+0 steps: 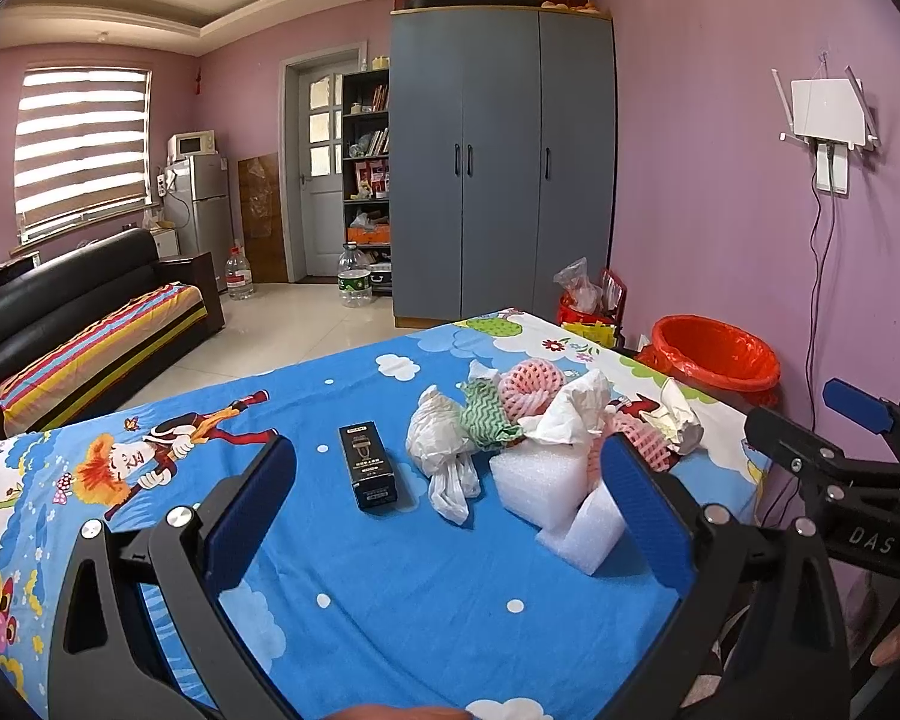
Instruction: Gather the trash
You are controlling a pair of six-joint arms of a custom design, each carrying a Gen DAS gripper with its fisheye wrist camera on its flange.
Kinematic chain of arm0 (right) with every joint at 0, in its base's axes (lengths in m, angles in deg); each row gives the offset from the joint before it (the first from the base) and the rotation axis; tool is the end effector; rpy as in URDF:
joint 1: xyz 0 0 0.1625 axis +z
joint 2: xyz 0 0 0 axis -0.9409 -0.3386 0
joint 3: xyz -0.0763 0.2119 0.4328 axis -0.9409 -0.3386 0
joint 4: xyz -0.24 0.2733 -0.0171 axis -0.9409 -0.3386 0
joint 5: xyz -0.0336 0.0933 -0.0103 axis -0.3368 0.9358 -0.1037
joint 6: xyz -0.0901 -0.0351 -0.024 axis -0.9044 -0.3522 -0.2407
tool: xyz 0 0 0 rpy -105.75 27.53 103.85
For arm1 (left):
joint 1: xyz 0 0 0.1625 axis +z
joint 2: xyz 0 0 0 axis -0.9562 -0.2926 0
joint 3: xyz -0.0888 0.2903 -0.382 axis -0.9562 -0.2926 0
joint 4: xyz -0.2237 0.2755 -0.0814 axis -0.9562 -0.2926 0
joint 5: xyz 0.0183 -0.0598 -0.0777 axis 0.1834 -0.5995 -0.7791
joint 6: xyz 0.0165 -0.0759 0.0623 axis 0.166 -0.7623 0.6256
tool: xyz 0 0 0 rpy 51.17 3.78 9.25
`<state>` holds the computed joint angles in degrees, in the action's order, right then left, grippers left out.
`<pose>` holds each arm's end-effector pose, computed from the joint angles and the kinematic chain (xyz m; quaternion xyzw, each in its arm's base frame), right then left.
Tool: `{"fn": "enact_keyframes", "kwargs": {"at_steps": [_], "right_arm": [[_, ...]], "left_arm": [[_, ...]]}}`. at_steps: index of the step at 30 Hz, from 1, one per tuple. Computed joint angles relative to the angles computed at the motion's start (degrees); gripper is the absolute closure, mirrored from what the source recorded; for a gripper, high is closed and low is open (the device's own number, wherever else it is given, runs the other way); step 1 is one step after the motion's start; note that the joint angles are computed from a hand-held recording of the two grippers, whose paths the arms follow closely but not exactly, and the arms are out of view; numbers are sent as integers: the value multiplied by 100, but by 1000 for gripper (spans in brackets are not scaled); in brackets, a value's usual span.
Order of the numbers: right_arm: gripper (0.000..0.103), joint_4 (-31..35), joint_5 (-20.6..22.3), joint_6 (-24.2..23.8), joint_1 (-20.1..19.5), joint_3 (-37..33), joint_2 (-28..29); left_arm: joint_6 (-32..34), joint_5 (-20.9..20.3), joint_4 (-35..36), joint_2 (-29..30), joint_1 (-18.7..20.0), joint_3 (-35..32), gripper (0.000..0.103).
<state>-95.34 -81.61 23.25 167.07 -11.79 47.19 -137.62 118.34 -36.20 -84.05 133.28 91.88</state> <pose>0.2273 -0.8543 0.1038 0.3653 -0.8119 0.4151 0.1874 -0.1876 -0.7680 0.1917 0.0951 0.7342 -0.5433 0.3959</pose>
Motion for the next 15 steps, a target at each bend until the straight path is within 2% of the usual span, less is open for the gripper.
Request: {"fn": "enact_keyframes", "kwargs": {"at_steps": [15], "right_arm": [[7,11,-2,32,-6,0,12]], "left_arm": [[-31,-9,38,3,-7,-6,5]]}}
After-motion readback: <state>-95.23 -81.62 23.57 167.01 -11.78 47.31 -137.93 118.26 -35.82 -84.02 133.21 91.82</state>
